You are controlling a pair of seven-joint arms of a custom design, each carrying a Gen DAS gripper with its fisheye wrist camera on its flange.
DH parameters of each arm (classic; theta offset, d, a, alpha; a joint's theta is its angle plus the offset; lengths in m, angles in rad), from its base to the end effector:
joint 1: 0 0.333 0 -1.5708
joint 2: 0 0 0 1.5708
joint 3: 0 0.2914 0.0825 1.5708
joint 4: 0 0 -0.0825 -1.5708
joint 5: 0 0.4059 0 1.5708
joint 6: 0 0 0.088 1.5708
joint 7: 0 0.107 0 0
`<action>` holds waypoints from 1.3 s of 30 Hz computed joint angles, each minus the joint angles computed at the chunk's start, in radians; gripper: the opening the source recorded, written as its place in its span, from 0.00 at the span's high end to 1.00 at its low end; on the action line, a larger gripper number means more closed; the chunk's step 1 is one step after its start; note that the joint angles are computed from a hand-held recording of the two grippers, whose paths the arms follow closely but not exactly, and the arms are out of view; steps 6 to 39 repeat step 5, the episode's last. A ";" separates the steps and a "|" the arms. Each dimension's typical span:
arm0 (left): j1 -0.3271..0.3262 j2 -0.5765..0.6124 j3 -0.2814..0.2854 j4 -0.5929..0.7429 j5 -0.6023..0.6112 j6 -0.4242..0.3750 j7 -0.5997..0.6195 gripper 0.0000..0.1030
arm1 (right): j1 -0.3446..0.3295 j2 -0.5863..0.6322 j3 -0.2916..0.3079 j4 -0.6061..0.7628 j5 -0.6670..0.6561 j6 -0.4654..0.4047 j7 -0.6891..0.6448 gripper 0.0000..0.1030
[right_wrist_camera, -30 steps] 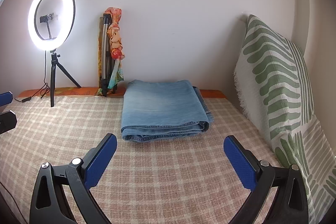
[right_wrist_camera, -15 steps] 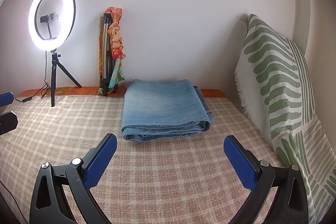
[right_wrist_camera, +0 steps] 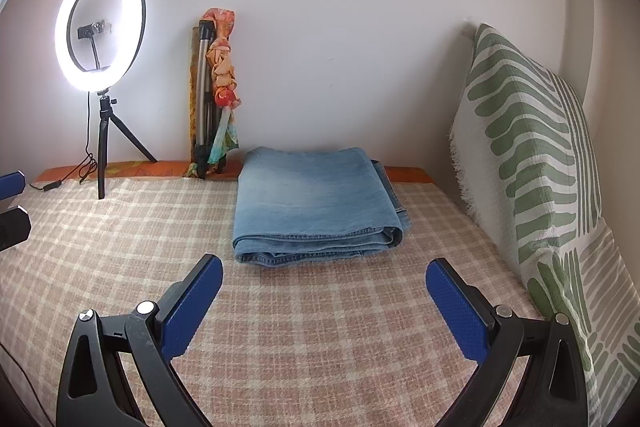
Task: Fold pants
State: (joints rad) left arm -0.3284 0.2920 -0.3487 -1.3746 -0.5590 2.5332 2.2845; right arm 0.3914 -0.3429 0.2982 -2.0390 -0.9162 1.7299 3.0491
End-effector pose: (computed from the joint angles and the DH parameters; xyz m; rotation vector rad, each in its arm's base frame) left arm 0.5801 -0.4078 0.6375 -0.7083 2.4765 -1.4272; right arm 0.4143 0.2704 0.5970 -1.1186 2.2673 -1.3250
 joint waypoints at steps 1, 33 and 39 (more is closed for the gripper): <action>0.000 0.000 0.000 -0.001 0.001 0.000 0.000 0.10 | 0.000 -0.001 0.000 -0.001 0.000 0.001 0.000 0.00; 0.002 -0.004 0.000 -0.006 -0.006 0.010 0.008 0.10 | 0.001 0.001 0.000 0.001 0.001 -0.002 -0.003 0.00; 0.002 -0.004 0.000 -0.006 -0.006 0.010 0.008 0.10 | 0.001 0.001 0.000 0.001 0.001 -0.002 -0.003 0.00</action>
